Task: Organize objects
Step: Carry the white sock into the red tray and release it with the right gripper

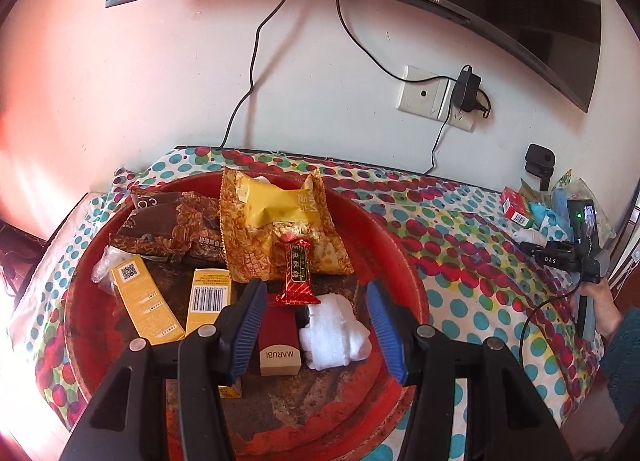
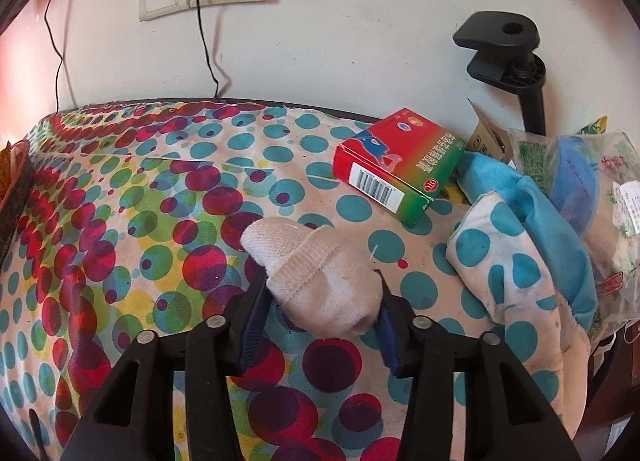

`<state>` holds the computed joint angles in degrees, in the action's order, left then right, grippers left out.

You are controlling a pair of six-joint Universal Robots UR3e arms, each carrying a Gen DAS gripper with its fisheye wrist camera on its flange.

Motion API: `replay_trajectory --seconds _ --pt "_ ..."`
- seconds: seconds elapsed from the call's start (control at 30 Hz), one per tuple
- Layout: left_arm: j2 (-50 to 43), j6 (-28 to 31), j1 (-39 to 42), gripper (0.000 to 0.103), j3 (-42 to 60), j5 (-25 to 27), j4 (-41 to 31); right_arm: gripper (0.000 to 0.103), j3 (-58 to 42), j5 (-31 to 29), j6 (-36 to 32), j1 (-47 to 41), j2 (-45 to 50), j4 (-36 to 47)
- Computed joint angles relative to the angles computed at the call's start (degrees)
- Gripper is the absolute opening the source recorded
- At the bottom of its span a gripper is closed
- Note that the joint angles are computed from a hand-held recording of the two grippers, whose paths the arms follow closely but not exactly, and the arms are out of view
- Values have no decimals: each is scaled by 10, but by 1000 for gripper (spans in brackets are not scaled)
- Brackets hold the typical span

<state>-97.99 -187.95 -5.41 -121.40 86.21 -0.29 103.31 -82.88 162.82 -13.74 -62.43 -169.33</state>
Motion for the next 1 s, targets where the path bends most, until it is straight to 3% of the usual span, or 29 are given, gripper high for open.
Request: replay_trajectory --seconds 0.37,0.67,1.0 --pt "-5 2 9 54 -8 4 5 38 8 26 4 -43 -13 15" --pt "-10 -8 14 54 -8 5 -5 37 43 30 -31 -78 -62 18" --pt "-4 -14 32 54 -21 -11 -3 37 86 89 -66 -108 -149 72"
